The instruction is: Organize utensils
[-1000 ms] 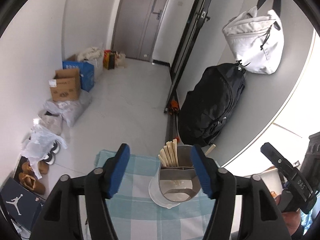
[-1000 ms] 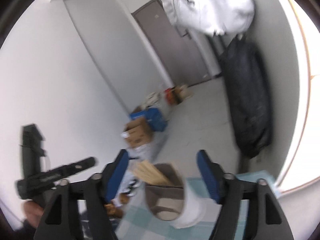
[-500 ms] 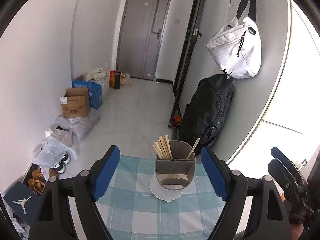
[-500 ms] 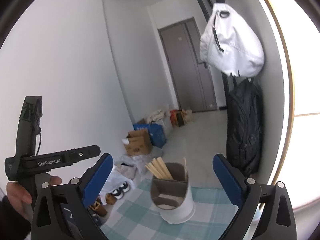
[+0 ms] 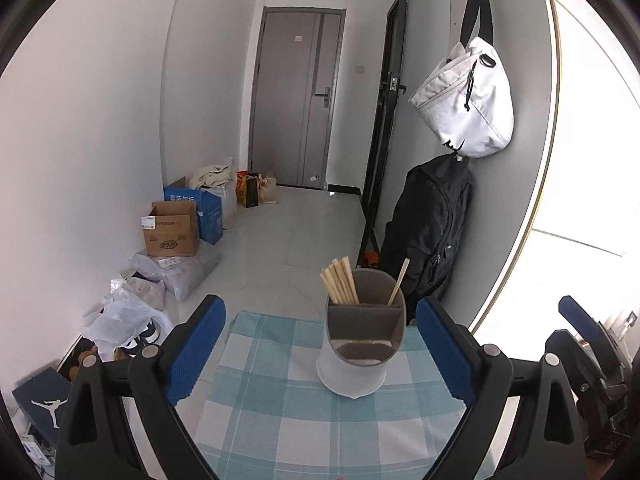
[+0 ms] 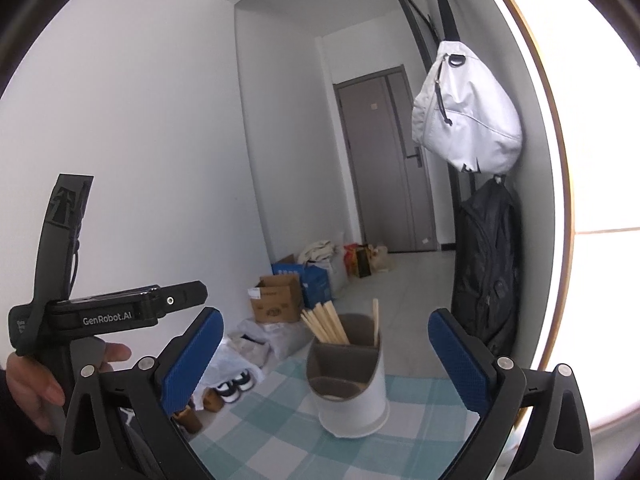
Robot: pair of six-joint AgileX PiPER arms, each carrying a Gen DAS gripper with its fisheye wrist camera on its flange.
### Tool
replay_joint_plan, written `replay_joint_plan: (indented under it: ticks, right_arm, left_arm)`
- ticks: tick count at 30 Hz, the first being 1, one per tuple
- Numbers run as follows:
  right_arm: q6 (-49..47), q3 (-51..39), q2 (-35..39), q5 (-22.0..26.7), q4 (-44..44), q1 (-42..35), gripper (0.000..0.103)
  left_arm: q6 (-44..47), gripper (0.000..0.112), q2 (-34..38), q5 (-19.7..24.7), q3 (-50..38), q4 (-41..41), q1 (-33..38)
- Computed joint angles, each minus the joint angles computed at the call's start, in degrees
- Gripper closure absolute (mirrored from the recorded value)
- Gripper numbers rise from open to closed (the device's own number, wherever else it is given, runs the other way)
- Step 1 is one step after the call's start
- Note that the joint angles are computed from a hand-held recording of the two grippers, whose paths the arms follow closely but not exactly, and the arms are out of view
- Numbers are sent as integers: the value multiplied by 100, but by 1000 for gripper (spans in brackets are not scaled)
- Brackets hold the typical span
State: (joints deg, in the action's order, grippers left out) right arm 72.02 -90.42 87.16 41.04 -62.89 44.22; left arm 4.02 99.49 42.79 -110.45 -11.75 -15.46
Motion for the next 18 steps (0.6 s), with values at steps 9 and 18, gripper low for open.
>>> replay_joint_plan:
  ticks: [9, 18]
  right_arm:
    - [987, 964, -149, -61, -713, 30, 0]
    - [1730, 1557, -180, -402, -1173, -16, 0]
  left_arm:
    - [-63, 19, -347, -1401, 1538, 109, -124]
    - [-393, 19, -159, -1773, 1877, 649, -282]
